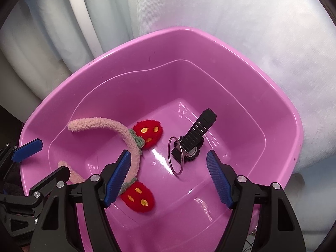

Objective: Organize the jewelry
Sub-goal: 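Open the right tool to drop the silver ring into the tub while the left tool opens, then move both tools back from the tub toward the remaining jewelry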

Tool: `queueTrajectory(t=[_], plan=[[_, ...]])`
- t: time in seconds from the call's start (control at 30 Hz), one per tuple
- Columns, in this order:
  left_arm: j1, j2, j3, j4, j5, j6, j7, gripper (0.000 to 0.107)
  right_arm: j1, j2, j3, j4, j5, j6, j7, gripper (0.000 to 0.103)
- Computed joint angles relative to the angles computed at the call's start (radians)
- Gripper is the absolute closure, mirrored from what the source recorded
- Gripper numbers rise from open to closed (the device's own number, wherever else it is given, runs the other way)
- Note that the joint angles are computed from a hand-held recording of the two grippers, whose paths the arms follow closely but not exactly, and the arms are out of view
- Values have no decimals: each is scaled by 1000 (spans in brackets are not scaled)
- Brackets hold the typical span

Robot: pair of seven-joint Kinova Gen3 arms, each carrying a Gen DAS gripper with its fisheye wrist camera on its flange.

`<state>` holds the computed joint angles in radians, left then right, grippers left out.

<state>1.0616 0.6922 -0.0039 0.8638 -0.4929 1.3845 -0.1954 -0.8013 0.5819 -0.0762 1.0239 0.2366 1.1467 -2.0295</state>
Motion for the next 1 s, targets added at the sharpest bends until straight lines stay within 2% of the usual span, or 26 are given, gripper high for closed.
queueTrajectory(t=[0.17, 0.27, 0.43, 0.63, 0.8, 1.0], plan=[[19, 0, -7, -18, -21, 31, -3, 22, -20, -34, 8, 41, 30, -23, -26, 31], [36, 6, -14, -41, -40, 60, -3, 12, -39, -61, 15, 74, 64, -37, -61, 31], [71, 33, -25, -109, -76, 116, -34, 11, -28, -118, -1, 139, 77, -84, -104, 31], [98, 34, -34, -136, -82, 106, -31, 11, -35, -210, -8, 251, 138, -144, -189, 27], [138, 40, -52, -174, -113, 108, -27, 11, -23, -322, -27, 398, 199, -210, -321, 27], [171, 79, -64, -271, -126, 125, -54, 11, 10, -453, -87, 537, 272, -195, -450, 27]])
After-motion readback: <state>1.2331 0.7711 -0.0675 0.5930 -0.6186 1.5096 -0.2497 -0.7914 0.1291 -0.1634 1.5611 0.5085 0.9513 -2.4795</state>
